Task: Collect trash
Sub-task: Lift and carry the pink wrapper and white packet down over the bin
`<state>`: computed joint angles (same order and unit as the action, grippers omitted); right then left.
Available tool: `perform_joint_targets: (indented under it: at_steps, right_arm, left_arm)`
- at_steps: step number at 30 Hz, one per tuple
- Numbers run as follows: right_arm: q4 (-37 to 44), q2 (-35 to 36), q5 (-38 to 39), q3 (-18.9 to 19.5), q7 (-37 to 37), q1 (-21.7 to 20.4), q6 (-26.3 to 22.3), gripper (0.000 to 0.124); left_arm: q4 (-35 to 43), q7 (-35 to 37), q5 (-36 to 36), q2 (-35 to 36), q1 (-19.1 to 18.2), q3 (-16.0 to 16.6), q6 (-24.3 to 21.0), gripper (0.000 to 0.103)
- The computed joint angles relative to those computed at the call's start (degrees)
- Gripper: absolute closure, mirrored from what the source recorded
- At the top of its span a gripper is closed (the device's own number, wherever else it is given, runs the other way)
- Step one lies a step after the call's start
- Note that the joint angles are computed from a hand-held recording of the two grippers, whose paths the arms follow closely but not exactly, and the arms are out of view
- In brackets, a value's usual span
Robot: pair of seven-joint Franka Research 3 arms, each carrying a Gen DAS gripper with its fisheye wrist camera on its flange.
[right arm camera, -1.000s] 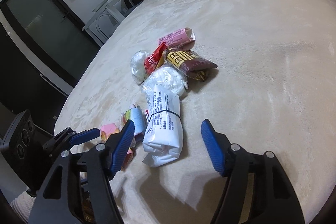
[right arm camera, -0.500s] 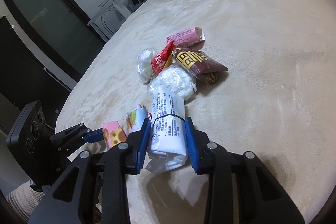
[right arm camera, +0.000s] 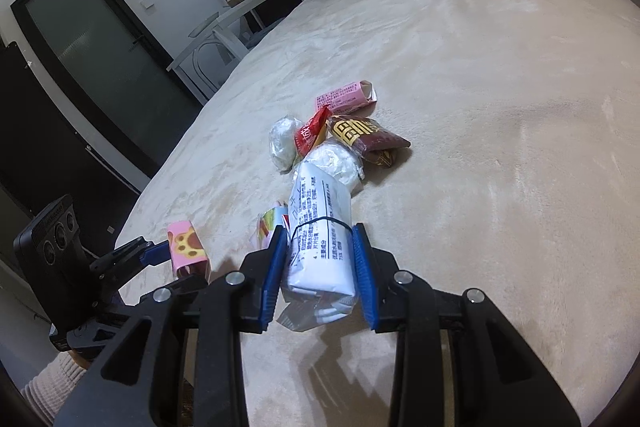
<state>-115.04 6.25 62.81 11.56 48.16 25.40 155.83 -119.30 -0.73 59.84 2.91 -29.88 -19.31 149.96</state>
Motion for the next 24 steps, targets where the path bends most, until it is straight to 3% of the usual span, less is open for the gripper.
perform_joint_targets:
  at_steps: [24]
  right_arm:
    - [-21.25,-20.65,18.28,-3.09,-10.51,6.99,3.16,0.090]
  left_arm:
    - [-2.68,-16.67,8.06,-5.62,-5.47,-6.23,-8.38,0.043]
